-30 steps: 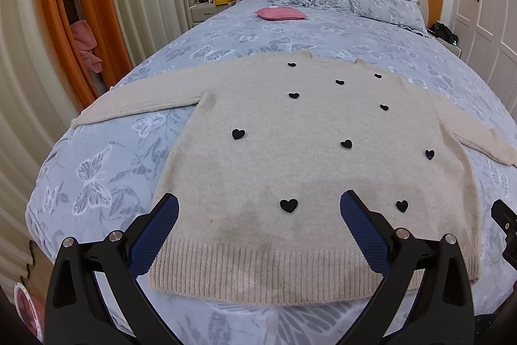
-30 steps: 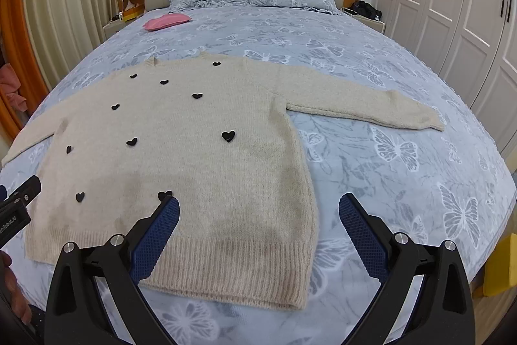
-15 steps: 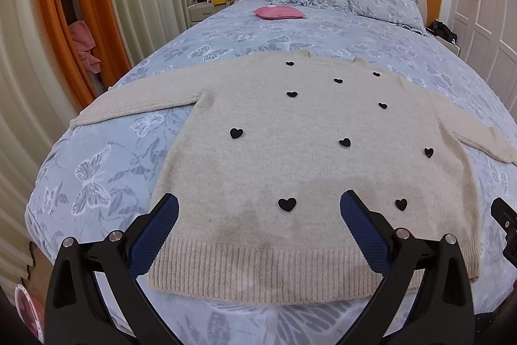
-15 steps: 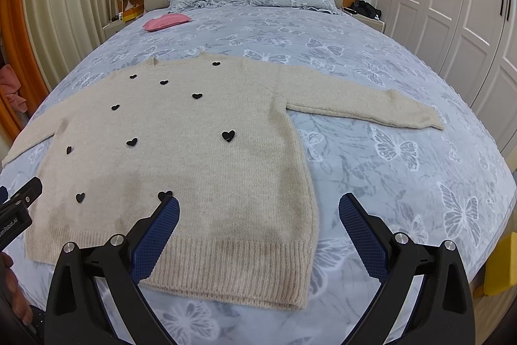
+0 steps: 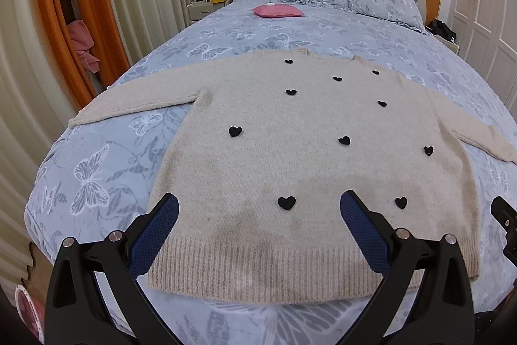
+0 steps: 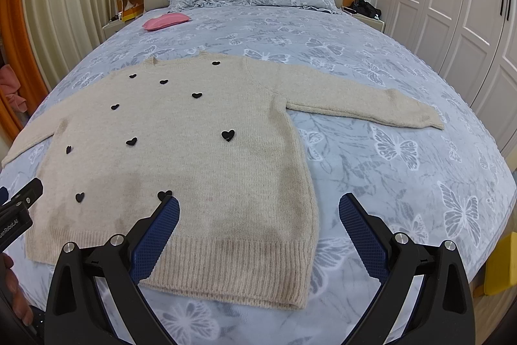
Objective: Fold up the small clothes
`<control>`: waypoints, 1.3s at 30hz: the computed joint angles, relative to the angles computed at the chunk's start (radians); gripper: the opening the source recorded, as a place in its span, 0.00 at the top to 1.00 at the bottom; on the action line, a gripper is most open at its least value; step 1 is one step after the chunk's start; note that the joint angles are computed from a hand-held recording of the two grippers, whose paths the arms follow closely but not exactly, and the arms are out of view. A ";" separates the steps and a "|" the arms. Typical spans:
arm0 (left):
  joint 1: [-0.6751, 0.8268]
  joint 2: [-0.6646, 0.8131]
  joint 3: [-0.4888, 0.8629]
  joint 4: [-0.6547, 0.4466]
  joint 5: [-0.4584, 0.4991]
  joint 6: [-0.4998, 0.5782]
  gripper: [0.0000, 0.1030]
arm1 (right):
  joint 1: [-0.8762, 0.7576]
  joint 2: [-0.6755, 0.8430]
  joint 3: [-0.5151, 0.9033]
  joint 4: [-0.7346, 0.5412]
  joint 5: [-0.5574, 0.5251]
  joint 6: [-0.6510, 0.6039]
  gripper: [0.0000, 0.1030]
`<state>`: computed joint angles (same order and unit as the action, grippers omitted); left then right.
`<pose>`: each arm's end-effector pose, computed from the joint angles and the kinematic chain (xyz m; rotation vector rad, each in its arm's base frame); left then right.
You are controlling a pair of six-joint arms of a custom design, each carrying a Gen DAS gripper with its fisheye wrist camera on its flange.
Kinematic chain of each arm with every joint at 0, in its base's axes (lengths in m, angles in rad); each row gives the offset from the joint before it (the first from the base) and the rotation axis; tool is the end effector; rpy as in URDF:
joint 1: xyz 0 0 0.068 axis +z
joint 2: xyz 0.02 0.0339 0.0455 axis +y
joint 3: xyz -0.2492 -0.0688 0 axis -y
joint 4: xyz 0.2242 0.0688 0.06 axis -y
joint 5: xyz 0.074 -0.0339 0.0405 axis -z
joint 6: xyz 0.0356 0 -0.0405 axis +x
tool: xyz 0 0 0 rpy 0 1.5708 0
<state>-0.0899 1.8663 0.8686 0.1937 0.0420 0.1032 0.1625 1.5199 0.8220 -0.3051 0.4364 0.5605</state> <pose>0.3391 -0.0321 0.1171 0.2489 2.3612 -0.0435 0.2736 0.0296 0.1747 0.6403 2.3724 -0.2555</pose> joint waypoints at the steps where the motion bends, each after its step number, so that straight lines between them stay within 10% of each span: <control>1: 0.000 0.000 0.000 0.000 0.000 0.000 0.05 | 0.000 0.001 0.000 0.000 0.000 0.000 0.05; 20: 0.006 0.008 -0.005 0.004 0.004 0.010 0.05 | -0.008 0.022 0.017 -0.028 -0.018 0.010 0.05; 28: 0.037 0.051 0.056 -0.071 0.051 0.022 0.05 | -0.495 0.043 -0.018 0.053 -0.430 -0.145 0.05; 39: -0.213 0.267 0.371 -0.089 0.024 -0.080 0.05 | -1.110 0.760 0.718 -0.003 -0.624 -0.205 0.11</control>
<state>-0.3026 2.1330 1.2398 0.1043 0.0659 0.0235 -0.9471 2.2799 1.5400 -0.3077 -0.1881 0.3556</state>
